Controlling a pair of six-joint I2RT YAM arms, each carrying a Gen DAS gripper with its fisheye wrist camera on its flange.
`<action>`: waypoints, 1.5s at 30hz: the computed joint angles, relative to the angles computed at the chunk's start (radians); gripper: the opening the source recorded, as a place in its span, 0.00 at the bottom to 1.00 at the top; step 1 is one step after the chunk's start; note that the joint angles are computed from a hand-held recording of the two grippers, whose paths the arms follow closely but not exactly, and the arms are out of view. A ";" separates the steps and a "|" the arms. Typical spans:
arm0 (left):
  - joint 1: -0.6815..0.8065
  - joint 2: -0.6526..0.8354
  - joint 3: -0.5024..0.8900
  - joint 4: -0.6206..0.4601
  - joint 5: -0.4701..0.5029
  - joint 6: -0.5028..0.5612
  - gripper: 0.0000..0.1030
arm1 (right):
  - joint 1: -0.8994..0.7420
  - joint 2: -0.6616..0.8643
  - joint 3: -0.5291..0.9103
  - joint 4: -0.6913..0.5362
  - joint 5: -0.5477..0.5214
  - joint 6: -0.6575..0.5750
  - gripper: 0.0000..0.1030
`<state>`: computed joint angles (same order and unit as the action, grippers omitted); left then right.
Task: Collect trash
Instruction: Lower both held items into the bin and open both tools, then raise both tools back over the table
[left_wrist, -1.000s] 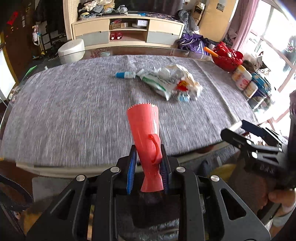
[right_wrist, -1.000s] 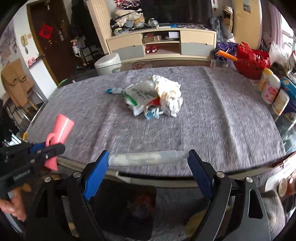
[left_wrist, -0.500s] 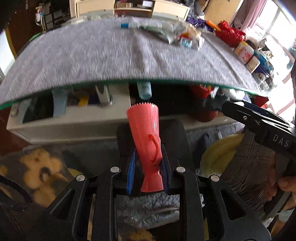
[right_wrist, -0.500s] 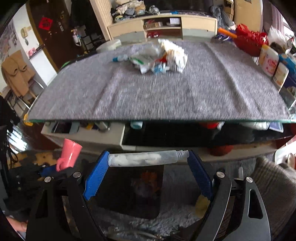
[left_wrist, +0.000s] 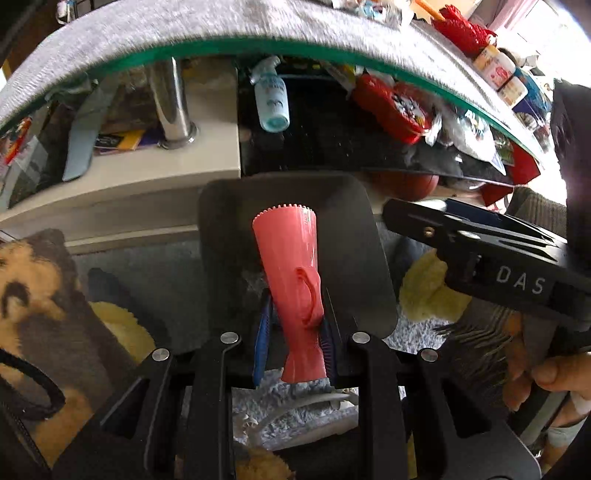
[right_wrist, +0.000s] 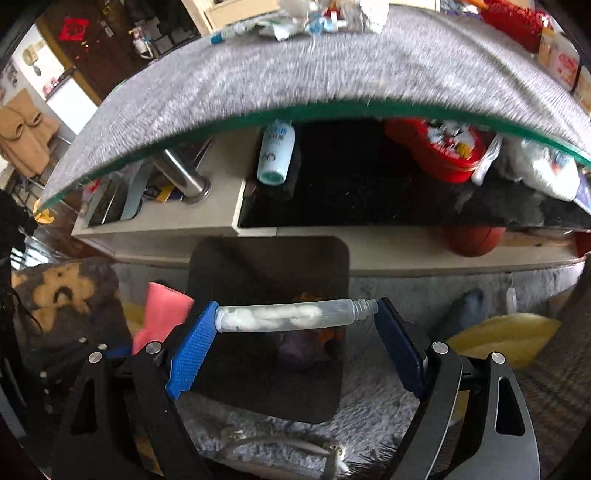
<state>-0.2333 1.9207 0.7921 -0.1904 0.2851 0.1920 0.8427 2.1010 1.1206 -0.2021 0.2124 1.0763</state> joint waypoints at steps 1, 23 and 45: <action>-0.003 0.007 0.000 0.003 -0.002 -0.001 0.22 | -0.001 0.013 0.007 0.004 -0.010 -0.003 0.83; 0.017 -0.032 0.034 -0.034 -0.019 -0.003 0.77 | -0.046 -0.052 0.002 -0.058 0.017 -0.015 0.91; 0.013 -0.067 0.363 -0.227 -0.055 -0.009 0.90 | -0.247 -0.311 -0.011 -0.134 0.124 -0.162 0.92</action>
<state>-0.2200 1.8541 1.1550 -0.4175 0.2303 0.1828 0.5961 1.7904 1.1095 -0.3365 0.3362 0.9146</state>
